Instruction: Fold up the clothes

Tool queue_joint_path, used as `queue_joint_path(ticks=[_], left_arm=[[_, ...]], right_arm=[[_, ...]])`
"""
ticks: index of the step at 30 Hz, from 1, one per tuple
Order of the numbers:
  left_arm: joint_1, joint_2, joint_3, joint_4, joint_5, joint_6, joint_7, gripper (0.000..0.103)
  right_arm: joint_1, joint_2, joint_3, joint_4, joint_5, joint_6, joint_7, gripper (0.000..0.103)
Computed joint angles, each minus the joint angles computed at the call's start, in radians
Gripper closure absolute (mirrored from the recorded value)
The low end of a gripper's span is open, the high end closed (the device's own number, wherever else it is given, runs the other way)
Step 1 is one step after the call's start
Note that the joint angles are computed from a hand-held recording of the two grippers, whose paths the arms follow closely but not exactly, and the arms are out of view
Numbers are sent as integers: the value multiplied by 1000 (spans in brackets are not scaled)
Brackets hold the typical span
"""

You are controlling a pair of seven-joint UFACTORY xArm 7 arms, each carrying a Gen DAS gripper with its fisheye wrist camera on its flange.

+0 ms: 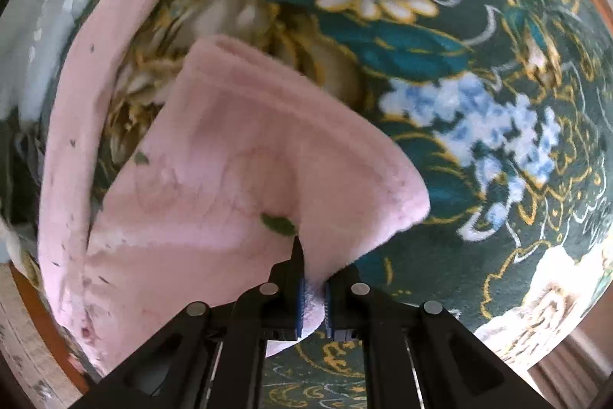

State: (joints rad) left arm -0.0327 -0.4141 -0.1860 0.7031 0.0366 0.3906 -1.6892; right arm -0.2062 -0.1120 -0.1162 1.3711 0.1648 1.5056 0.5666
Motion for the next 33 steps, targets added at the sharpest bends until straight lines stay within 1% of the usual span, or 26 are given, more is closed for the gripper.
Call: queue_joint_path(ticks=[3,5,10,13,14,15,17,19,20,21,23,26,27,28,29,30,31,33], left_arm=[[-8,25,18,16,-8,-30,32,73],[-6,41,23,37,-4,-31,53,73],[-15,90,59,111,-24,47,122,73],[-12,99,73,116,-50,51,119,74],[-8,105,76,125,-52,67,118,75],[-5,106,77,131,-51,77,115,75],[13,90,66,121,-25,67,91,74],[38,67,49,107,11,60,53,70],[48,57,43,102,25,58,37,67],[48,52,45,98,25,54,35,61],[24,61,71,102,-2,50,86,59],[-18,106,107,146,-58,102,198,59],[-25,118,113,158,-73,117,225,60],[-26,123,111,159,-81,117,230,60],[-27,128,110,160,-90,117,235,65],[-28,131,108,159,-96,116,238,83],[-24,127,103,154,-92,115,232,98],[-4,107,80,149,-48,129,199,99]], right_arm=[[0,39,1,55,-8,22,3,95],[-3,63,1,89,-9,37,11,95],[-10,116,3,163,0,58,21,95],[-17,138,1,205,16,58,4,95],[-21,142,0,214,19,59,0,95],[-24,143,-1,217,20,62,-1,95],[-30,146,-3,222,21,68,-4,95],[-30,148,0,219,12,77,-7,95],[-30,149,1,217,7,81,-8,95],[-29,148,2,215,4,83,-9,95],[-30,146,3,214,1,87,-13,95],[-35,143,-2,226,4,88,-17,95],[-37,141,-3,230,6,87,-18,95],[-39,140,-4,234,8,86,-19,95],[-40,139,-5,237,7,85,-22,95],[-40,138,-4,242,6,85,-24,95],[-40,139,-4,246,4,85,-25,95],[-42,141,-5,259,5,88,-29,95]])
